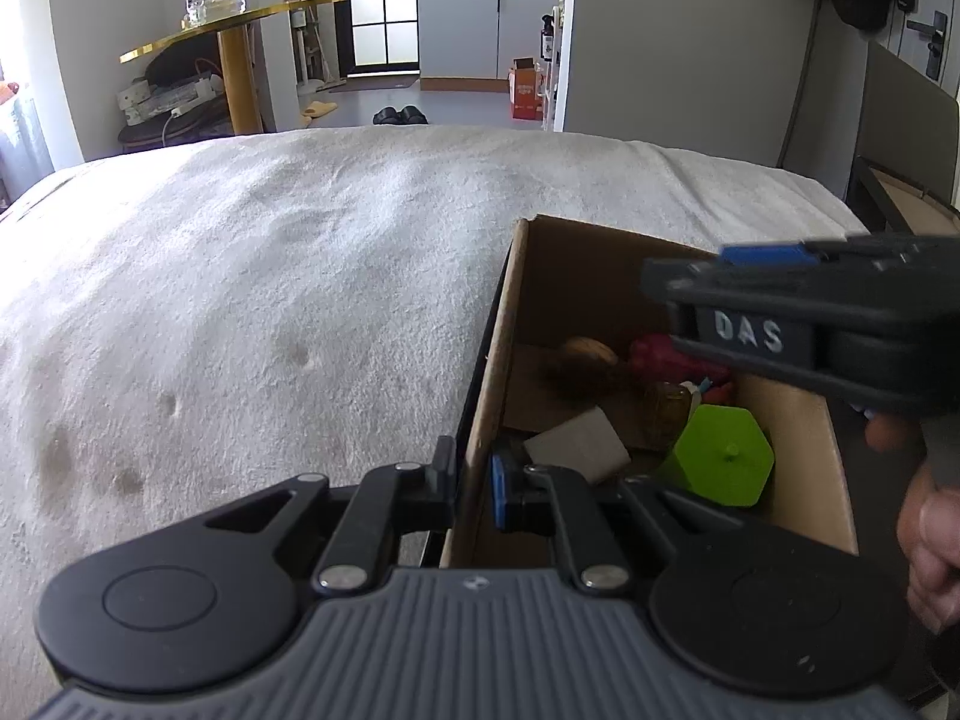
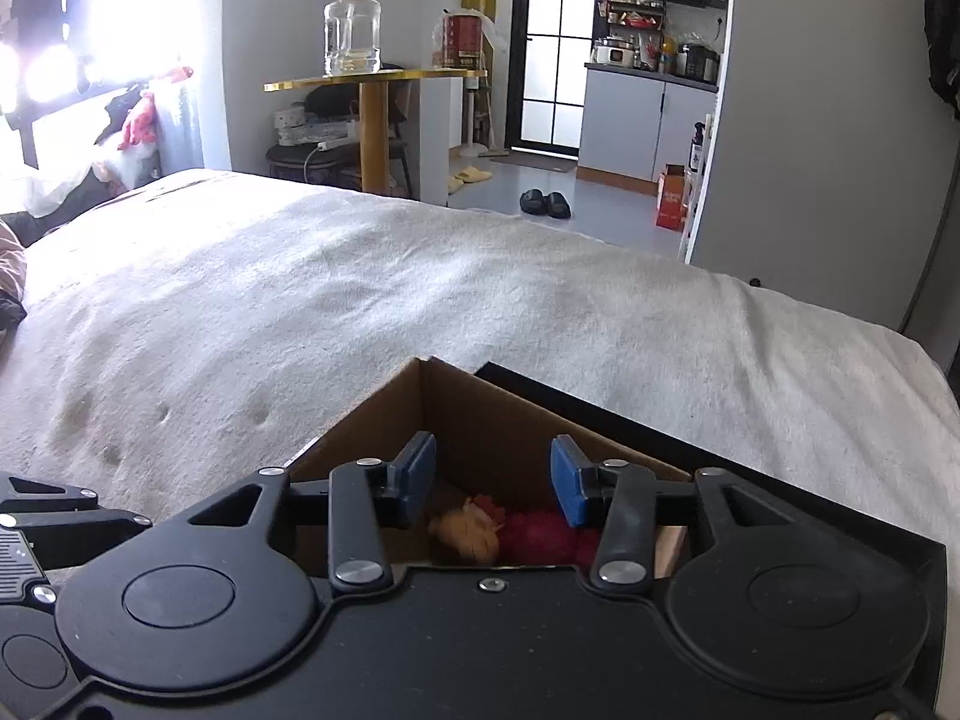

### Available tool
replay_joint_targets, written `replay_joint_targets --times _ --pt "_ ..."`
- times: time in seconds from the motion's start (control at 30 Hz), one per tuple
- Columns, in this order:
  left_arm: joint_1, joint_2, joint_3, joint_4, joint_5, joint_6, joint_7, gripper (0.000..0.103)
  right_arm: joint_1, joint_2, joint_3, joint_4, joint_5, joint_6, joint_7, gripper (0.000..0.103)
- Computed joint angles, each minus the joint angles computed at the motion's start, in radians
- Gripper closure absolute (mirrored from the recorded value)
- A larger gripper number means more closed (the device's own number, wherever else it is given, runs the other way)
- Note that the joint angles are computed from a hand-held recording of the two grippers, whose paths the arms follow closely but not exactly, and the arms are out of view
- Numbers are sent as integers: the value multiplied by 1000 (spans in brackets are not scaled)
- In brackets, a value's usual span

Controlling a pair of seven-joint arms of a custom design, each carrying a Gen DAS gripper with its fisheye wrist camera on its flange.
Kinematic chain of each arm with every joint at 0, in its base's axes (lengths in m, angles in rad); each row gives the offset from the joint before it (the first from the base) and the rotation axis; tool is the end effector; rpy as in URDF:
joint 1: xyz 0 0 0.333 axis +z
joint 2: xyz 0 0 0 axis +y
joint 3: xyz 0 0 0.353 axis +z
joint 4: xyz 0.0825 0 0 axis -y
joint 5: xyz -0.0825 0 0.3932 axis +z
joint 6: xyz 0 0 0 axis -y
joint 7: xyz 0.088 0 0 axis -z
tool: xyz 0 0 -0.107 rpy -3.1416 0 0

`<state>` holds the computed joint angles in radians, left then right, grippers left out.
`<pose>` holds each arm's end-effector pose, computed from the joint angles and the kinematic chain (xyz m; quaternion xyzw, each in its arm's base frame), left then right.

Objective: Organize rigid objects
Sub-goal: 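Open the right gripper to drop the doll head and withdraw, then move the right gripper to the bunny cube and close on it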

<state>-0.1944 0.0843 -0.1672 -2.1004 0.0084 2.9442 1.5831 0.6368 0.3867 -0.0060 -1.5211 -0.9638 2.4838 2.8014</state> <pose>0.5789 -0.2166 0.5024 -0.5226 0.7675 -0.3065 0.2095 0.5946 0.4395 0.5331 -0.6365 0.6242 -0.3364 0.3034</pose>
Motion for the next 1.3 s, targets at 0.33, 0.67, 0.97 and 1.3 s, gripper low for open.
replay_joint_targets --times 0.33,0.67,0.97,1.3 --pt "-27 -4 28 23 200 -50 -183 84 -2 -85 20 -110 -14 -59 113 44" --pt "-41 -11 36 36 516 -33 -437 27 -36 -184 65 -232 -73 -159 272 26" --pt "-57 10 30 71 532 -97 -442 18 -93 -239 96 -322 -73 -193 356 22" --pt "-75 23 40 103 692 -124 -593 16 -143 -276 104 -399 -91 -219 400 15"
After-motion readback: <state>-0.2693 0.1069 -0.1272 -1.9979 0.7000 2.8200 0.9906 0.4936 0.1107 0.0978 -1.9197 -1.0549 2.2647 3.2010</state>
